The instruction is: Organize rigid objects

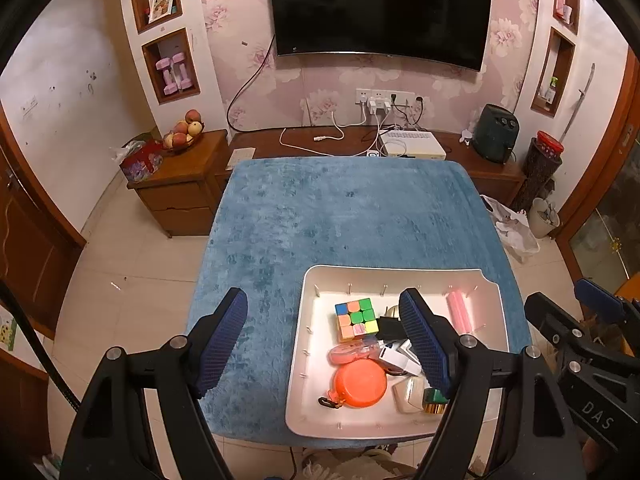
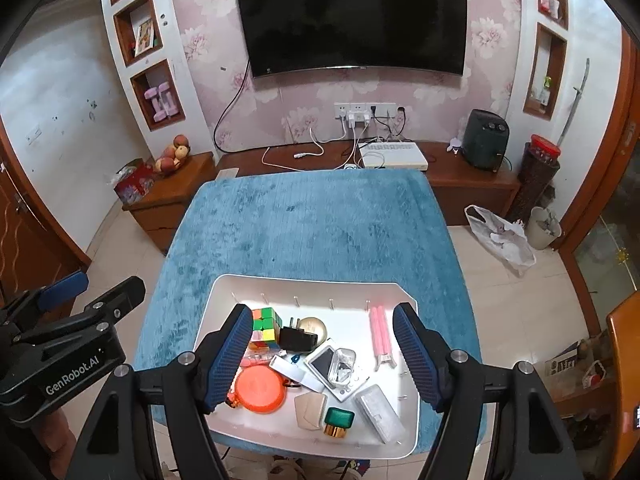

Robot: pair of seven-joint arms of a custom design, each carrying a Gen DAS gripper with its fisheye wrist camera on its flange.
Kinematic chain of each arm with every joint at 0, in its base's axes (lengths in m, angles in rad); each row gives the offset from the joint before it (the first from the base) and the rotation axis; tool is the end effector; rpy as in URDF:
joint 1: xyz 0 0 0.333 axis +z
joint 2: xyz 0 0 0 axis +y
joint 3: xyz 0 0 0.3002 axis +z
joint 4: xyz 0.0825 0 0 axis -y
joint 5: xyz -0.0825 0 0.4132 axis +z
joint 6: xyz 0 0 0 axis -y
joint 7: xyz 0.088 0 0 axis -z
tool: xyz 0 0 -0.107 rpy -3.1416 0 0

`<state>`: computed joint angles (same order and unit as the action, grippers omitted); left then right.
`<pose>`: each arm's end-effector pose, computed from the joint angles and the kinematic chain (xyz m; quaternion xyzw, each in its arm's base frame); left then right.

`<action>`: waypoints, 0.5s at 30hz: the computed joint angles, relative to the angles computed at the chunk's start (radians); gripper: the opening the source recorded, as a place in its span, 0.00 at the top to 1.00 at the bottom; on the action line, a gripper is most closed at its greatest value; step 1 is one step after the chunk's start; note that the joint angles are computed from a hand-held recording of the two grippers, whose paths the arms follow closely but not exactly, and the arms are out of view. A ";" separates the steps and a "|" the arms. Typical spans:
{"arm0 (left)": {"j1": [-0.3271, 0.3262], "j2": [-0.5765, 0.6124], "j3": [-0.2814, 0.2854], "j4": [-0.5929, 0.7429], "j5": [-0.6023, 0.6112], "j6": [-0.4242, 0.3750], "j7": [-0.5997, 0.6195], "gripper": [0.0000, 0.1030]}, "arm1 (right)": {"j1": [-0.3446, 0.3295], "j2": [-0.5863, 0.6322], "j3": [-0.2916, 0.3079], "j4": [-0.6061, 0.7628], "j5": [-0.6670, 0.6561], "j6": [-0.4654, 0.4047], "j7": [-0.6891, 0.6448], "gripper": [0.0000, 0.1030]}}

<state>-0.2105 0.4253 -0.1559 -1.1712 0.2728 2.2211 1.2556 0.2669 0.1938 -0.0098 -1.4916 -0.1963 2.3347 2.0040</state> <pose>0.7101 -0.2331 0.6124 -0.6309 0.7054 -0.2342 0.2226 0.6714 0.1739 0.6147 -0.6379 0.6959 -0.2163 0.2490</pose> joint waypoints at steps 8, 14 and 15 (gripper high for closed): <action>0.012 -0.007 -0.005 -0.012 -0.018 0.019 0.029 0.22 | 0.012 0.009 0.000 0.021 -0.006 -0.024 0.022 0.27; 0.009 -0.005 -0.004 -0.007 -0.019 0.010 0.026 0.22 | 0.018 0.019 0.000 0.032 -0.023 -0.029 0.026 0.27; 0.011 -0.003 -0.004 -0.003 -0.022 0.007 0.030 0.21 | 0.018 0.019 0.000 0.032 -0.023 -0.029 0.026 0.27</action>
